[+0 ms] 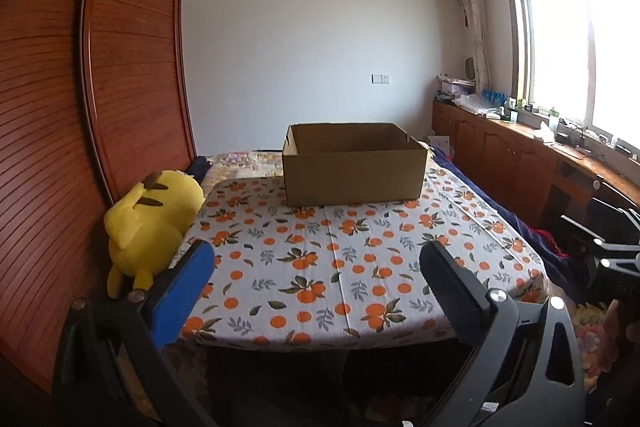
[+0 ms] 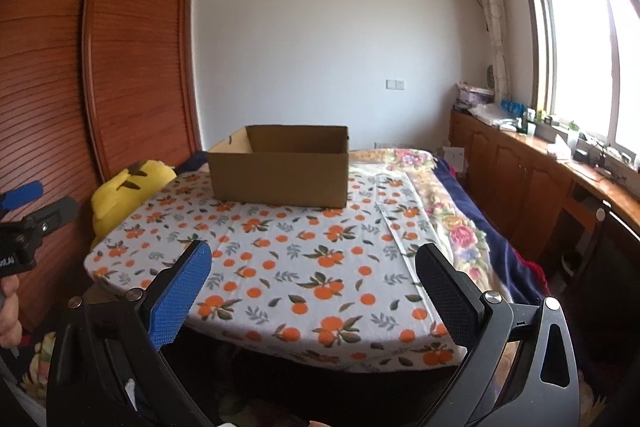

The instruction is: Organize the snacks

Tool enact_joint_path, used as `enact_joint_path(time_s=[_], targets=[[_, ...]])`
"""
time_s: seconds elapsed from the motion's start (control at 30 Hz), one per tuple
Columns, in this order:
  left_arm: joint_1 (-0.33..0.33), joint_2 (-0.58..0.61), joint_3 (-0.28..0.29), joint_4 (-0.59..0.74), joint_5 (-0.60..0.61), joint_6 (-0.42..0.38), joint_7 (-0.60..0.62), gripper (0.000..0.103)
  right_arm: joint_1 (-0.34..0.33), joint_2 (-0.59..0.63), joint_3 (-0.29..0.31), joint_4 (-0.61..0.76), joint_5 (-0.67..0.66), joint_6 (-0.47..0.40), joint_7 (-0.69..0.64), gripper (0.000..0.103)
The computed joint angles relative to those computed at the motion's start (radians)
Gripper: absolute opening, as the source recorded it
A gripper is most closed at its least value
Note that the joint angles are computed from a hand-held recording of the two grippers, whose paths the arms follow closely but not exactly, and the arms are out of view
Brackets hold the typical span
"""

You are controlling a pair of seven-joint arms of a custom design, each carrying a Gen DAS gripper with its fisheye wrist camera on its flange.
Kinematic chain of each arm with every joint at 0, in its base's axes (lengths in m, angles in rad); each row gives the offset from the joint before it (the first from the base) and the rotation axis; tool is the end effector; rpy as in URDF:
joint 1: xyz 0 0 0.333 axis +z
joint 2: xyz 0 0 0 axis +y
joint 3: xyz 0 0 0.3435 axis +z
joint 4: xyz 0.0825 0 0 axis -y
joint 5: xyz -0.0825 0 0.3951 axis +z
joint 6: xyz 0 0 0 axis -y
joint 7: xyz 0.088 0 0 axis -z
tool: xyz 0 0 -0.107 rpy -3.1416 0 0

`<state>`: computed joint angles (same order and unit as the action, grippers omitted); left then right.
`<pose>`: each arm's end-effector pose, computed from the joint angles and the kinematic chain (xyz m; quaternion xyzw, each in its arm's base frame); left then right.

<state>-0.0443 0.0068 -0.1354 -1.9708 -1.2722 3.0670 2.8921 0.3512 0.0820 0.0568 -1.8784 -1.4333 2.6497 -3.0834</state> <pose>0.5977 -0.0309 0.5721 -0.5076 0.6705 -0.4260 0.3336 0.5720 0.2752 0.5469 -0.5564 0.6235 -0.4138 0.3611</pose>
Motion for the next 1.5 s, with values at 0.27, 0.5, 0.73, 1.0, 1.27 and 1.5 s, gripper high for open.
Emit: enact_joint_path(time_s=[0.27, 0.5, 0.73, 1.0, 1.27, 1.5], targets=[[0.001, 0.017, -0.012, 0.011, -0.033, 0.026, 0.035, 0.103, -0.009, -0.001, -0.005, -0.017, 0.007, 0.014, 0.016, 0.103], [0.004, 0.02, -0.014, 0.017, -0.077, 0.025, 0.075, 0.103, -0.008, 0.001, -0.004, -0.015, 0.004, 0.011, 0.02, 0.103], [0.004, 0.02, -0.014, 0.021, -0.093, 0.027, 0.092, 0.103, -0.009, 0.001, -0.005, -0.013, 0.004, 0.016, 0.017, 0.103], [0.003, 0.018, -0.013, 0.019, -0.095, 0.027, 0.093, 0.103, -0.008, 0.0, -0.005, -0.011, 0.007, 0.013, 0.013, 0.103], [0.003, 0.019, -0.013, 0.023, -0.102, 0.029, 0.101, 0.103, -0.009, 0.0, -0.005, -0.01, 0.003, 0.014, 0.015, 0.103], [0.004, 0.019, -0.013, 0.024, -0.109, 0.03, 0.109, 0.103, -0.009, -0.001, -0.005, -0.012, 0.004, 0.013, 0.013, 0.103]])
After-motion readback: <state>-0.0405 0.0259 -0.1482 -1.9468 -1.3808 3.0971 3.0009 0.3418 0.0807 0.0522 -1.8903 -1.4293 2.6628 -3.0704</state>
